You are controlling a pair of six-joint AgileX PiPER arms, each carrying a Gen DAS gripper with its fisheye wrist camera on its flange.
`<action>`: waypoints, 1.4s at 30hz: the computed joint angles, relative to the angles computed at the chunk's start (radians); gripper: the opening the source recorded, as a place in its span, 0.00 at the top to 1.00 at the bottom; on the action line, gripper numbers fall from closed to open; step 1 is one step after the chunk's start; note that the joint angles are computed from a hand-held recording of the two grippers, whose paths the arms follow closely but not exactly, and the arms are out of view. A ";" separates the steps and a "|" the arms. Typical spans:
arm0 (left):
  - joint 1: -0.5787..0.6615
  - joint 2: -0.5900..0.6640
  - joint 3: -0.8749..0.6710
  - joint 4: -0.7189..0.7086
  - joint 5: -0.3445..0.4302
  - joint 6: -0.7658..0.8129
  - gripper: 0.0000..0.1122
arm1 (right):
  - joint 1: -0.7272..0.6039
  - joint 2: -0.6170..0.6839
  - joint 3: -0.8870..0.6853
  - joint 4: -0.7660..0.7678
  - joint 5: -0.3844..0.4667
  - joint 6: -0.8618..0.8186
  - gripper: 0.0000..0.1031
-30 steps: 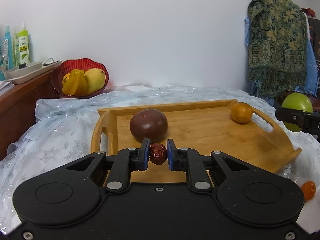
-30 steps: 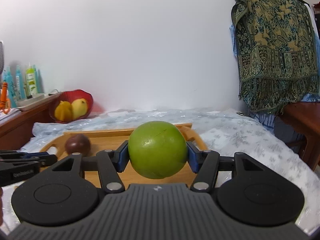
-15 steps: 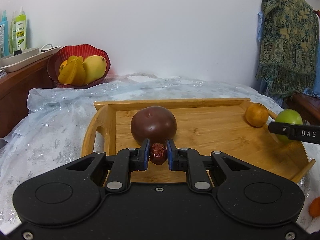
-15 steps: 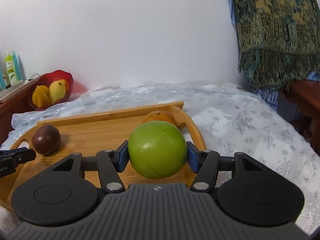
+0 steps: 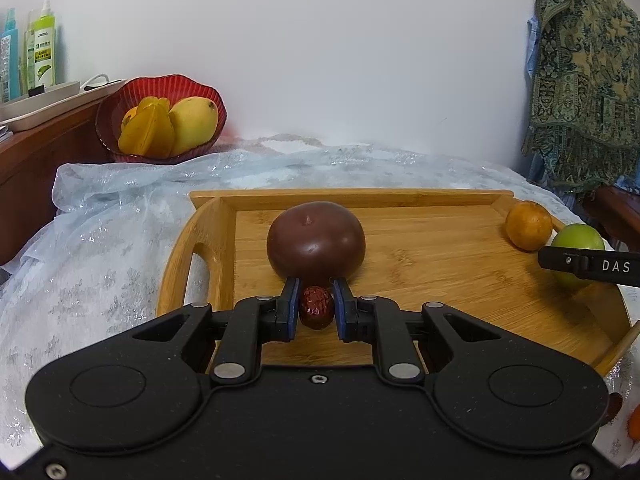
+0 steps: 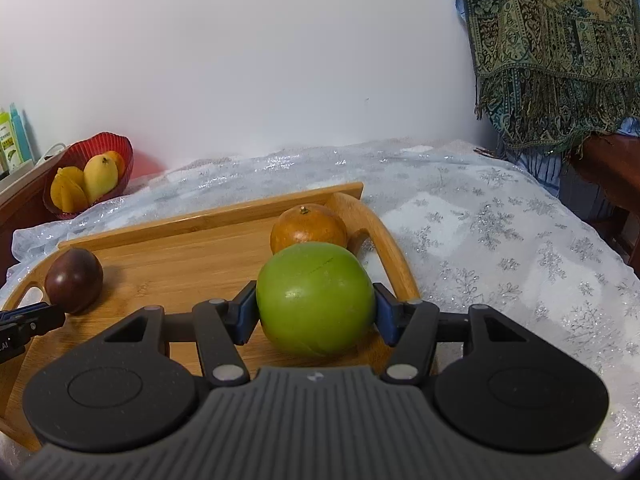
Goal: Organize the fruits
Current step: 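Carry the date with the left tool while the right tool carries the pomelo onto the tray, then open the left tool releasing the date while the right tool releases the pomelo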
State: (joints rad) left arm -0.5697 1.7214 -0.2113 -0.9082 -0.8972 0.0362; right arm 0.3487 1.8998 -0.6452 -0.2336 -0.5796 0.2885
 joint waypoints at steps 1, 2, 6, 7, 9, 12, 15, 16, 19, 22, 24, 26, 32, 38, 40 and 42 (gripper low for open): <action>0.001 0.000 0.000 0.002 0.001 -0.002 0.85 | 0.000 0.001 -0.001 -0.001 0.000 0.002 0.41; 0.002 0.002 0.000 0.004 0.002 -0.002 0.85 | 0.001 0.002 -0.001 -0.004 0.002 0.005 0.41; 0.005 0.005 0.000 0.009 0.005 -0.004 0.85 | 0.007 0.003 -0.001 0.014 0.002 -0.018 0.41; 0.006 0.006 -0.001 0.011 0.006 -0.005 0.85 | 0.007 0.004 -0.001 0.016 0.001 -0.020 0.41; 0.009 0.008 -0.003 0.014 0.010 -0.005 0.85 | 0.007 0.004 -0.001 0.016 0.001 -0.020 0.41; 0.008 0.016 -0.008 0.011 0.015 -0.004 0.85 | 0.011 0.005 -0.003 0.028 0.005 -0.035 0.41; 0.013 0.023 -0.014 0.016 0.025 -0.003 0.85 | 0.012 0.004 -0.001 0.032 0.004 -0.043 0.40; 0.014 0.026 -0.016 0.014 0.022 -0.002 0.85 | 0.012 0.004 -0.001 0.030 0.004 -0.043 0.40; 0.020 0.028 -0.018 0.023 0.024 -0.004 0.85 | 0.014 0.004 -0.002 0.036 0.007 -0.052 0.40; 0.022 0.035 -0.020 0.024 0.022 -0.004 0.85 | 0.022 0.005 -0.004 0.057 0.010 -0.075 0.40; 0.022 0.036 -0.022 0.023 0.021 -0.002 0.85 | 0.024 0.006 -0.005 0.064 0.012 -0.081 0.40; 0.017 0.038 -0.022 0.018 0.018 0.000 0.85 | 0.020 0.005 -0.004 0.051 0.010 -0.067 0.40; 0.010 0.040 -0.025 0.005 0.017 0.011 0.85 | 0.021 0.002 -0.007 0.051 0.018 -0.063 0.40; 0.007 0.036 -0.023 0.009 0.019 0.007 0.76 | 0.023 0.000 -0.003 0.050 0.013 -0.066 0.37; 0.002 0.036 -0.019 0.013 0.015 -0.001 0.67 | 0.024 -0.002 0.000 0.051 0.008 -0.074 0.35; -0.003 0.038 -0.017 0.014 0.009 -0.006 0.67 | 0.030 -0.003 0.003 0.063 0.004 -0.092 0.35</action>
